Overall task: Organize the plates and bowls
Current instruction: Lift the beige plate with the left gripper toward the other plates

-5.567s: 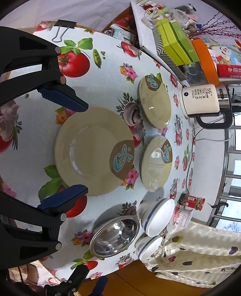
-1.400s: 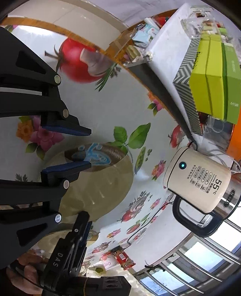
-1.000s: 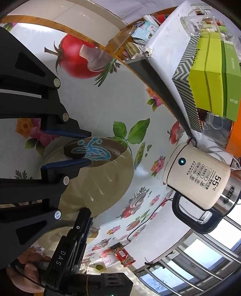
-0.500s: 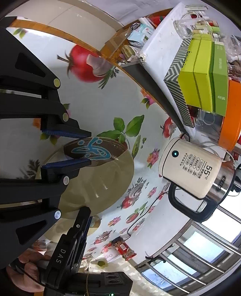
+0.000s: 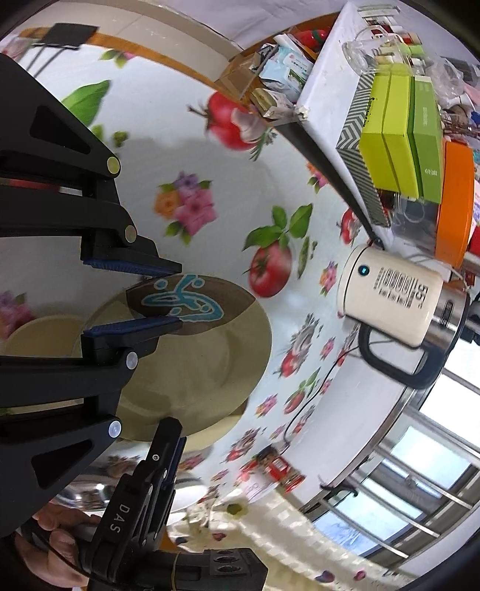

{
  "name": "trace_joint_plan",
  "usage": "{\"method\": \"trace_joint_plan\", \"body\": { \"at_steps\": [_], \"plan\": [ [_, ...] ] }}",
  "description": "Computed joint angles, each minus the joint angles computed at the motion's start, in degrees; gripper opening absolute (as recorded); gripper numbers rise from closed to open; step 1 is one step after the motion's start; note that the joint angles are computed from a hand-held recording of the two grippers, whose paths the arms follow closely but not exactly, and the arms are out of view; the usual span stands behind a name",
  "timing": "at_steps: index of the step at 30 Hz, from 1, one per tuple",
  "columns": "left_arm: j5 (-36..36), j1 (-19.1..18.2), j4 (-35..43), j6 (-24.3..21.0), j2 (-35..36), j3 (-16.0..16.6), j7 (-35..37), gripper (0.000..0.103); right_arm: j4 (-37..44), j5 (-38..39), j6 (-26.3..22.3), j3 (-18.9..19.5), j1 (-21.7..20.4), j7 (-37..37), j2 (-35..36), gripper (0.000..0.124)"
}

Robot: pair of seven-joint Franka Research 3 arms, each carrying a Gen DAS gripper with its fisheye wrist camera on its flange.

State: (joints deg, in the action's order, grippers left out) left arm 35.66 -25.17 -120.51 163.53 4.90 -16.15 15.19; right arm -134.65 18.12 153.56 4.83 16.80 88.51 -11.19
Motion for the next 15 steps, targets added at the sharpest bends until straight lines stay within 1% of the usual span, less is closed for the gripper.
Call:
{"method": "trace_joint_plan", "body": {
  "at_steps": [6,15],
  "plan": [
    [-1.0,-1.3,-1.7,-1.0,-1.7,-1.6,0.6,0.023,-6.9,-0.7,-0.3,0.4,-0.4,2.2,-6.9,0.024],
    [-3.3,-2.7,-2.7,-2.0,-1.8,-2.9,2.2,0.023,-12.9,-1.1,-1.3,0.9,-0.7,4.6,-12.2,0.024]
  ]
}}
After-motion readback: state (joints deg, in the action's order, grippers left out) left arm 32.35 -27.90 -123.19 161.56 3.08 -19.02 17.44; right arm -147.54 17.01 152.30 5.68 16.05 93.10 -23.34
